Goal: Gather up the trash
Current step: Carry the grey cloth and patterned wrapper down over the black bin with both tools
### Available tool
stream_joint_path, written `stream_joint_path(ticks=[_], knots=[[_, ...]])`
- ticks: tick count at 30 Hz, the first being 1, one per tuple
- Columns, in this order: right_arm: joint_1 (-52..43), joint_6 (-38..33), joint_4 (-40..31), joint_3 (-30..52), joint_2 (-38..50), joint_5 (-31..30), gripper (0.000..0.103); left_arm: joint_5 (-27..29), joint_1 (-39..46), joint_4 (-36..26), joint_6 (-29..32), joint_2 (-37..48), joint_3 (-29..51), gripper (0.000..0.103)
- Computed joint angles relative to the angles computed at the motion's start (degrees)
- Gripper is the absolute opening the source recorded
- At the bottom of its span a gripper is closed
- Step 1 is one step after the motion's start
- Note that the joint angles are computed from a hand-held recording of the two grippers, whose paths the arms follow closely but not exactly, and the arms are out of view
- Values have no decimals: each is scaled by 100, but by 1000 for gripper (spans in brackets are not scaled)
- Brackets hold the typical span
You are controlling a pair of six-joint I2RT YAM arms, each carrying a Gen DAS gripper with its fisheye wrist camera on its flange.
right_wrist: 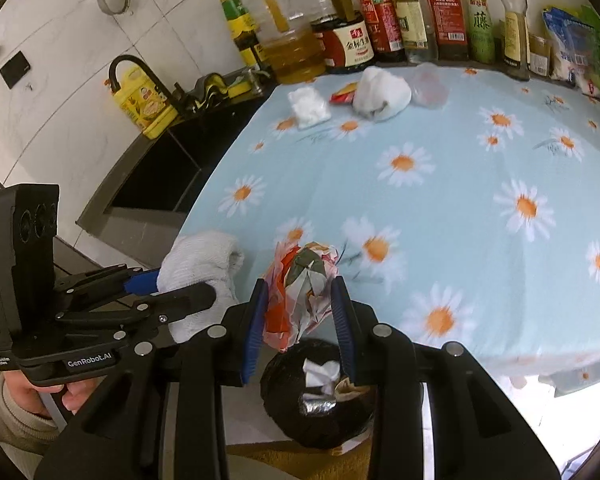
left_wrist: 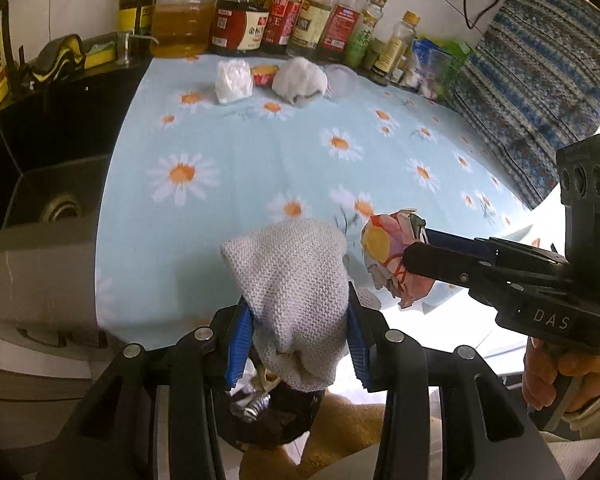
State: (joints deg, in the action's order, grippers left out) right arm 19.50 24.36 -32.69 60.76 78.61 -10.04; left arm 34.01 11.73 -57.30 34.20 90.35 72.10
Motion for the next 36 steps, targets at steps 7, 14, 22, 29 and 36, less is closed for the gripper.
stream_joint_path(ticks=[7, 14, 22, 29, 36], knots=[[788, 863, -39, -441, -274, 550, 34, 69, 501, -461, 993, -49, -320, 39], [1433, 1625, 45, -913, -409, 860, 34, -168, 804, -509, 1583, -37, -785, 39], [1581, 1922, 318, -1469, -297, 668, 34, -549, 907, -178, 1626, 31, -1314, 39], [1581, 1959, 838, -1837, 96, 341, 34, -946, 803, 250, 1436, 176, -1819, 39], [1307, 1825, 1281, -2121, 533, -61, 34, -1321, 775, 679, 1182, 576, -2042, 39]])
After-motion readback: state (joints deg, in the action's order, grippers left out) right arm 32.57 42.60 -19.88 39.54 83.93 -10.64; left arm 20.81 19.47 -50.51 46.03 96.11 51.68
